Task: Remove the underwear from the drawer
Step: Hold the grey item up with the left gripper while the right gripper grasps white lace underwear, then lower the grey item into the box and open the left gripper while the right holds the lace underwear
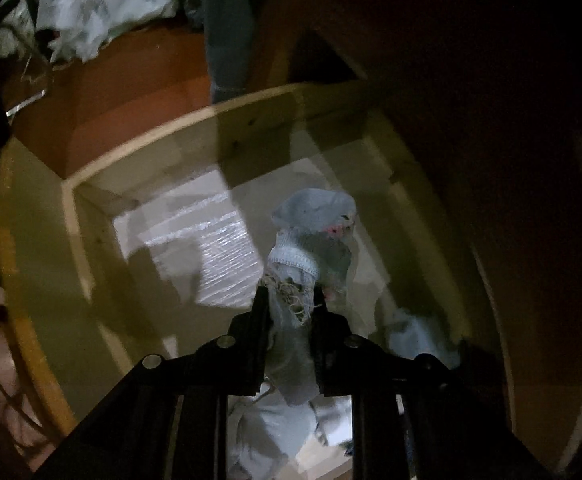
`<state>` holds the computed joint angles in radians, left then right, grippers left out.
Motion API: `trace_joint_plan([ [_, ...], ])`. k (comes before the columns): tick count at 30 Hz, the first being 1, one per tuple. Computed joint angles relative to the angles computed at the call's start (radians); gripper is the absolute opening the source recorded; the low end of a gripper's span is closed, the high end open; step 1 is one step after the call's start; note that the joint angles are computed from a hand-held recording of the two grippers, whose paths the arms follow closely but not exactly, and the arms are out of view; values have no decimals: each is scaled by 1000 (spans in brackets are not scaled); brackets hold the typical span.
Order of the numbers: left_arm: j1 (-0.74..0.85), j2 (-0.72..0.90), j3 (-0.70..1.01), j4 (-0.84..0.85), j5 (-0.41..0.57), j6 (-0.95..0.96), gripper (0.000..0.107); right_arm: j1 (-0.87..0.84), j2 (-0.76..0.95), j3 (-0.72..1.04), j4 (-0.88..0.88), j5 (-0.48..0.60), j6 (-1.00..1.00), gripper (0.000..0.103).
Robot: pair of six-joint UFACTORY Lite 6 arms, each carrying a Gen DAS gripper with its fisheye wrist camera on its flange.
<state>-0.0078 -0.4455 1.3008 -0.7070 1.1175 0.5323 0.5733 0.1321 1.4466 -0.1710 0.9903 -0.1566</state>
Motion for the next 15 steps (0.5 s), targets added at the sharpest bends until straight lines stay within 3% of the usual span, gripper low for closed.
trace_joint_plan([
  [2,1,-5,-1,4,-3,-2,22,13,-21,-81,0,-63,65,17],
  [15,-122,14,100,94,-43,-145,22,-122,-357,-305,140,-79,188,17],
])
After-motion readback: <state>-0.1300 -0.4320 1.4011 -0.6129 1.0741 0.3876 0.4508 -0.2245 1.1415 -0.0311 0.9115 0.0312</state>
